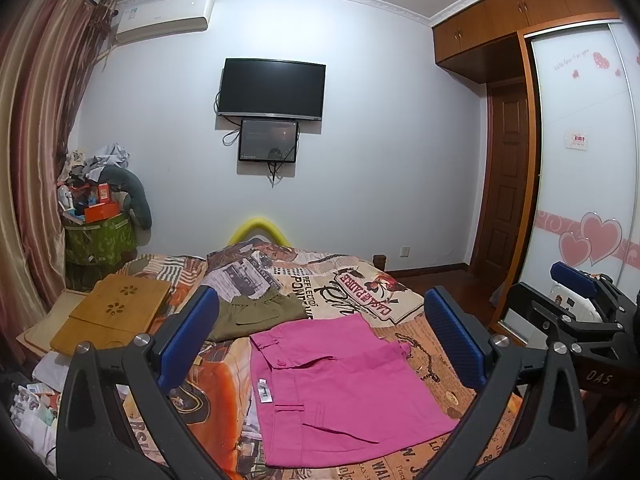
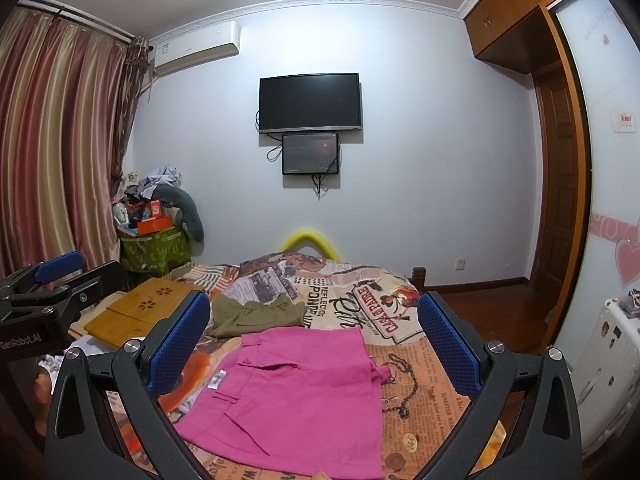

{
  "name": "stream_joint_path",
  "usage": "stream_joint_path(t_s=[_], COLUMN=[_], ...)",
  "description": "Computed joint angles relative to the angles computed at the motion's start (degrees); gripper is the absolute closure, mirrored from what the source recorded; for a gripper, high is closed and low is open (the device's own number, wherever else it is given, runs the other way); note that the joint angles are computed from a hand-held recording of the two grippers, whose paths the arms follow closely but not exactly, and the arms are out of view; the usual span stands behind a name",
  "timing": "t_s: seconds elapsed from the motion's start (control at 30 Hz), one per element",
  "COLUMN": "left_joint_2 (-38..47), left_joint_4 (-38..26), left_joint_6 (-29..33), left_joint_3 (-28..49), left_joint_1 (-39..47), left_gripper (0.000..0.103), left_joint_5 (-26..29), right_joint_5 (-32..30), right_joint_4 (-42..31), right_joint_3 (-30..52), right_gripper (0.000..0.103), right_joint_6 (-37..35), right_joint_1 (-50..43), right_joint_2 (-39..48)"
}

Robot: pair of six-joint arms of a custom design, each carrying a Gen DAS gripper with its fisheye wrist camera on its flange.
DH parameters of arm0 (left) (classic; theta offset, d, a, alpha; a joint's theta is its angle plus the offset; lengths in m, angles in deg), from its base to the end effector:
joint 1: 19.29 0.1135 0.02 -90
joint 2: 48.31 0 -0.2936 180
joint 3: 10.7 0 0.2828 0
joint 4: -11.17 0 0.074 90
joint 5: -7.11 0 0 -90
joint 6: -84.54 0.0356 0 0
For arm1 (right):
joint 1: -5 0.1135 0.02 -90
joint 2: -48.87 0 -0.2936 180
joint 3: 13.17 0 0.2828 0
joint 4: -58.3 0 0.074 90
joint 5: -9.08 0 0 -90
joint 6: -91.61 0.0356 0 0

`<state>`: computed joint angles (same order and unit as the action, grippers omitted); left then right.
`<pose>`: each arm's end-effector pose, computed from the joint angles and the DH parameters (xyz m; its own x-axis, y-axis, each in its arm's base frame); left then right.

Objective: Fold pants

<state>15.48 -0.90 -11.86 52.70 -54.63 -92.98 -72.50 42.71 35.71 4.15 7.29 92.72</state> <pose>0.2317 -0.1566 0.3515 -0.2228 0.0235 -0.9746 0.4076 0.9104 -0.0713 0.1974 0.0027 0.3217 -0.1783 0.0367 -0.9833 0.1123 0.9935 0.0168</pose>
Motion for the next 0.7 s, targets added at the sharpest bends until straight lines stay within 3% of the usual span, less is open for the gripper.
stream_joint_path(t_s=[0.7], left_joint_2=[0.1], left_joint_4=[0.3], left_joint_6=[0.4], left_joint_3=[0.0], left_joint_1=[-1.2], left_gripper=[0.000], left_joint_5=[-1.4], right_joint_5=[0.3], right_joint_4=[-0.7], right_joint_3=[0.7], right_gripper=[0.000], right_joint_6=[0.1], right_joint_1=[0.4], right_joint_2=[0.1])
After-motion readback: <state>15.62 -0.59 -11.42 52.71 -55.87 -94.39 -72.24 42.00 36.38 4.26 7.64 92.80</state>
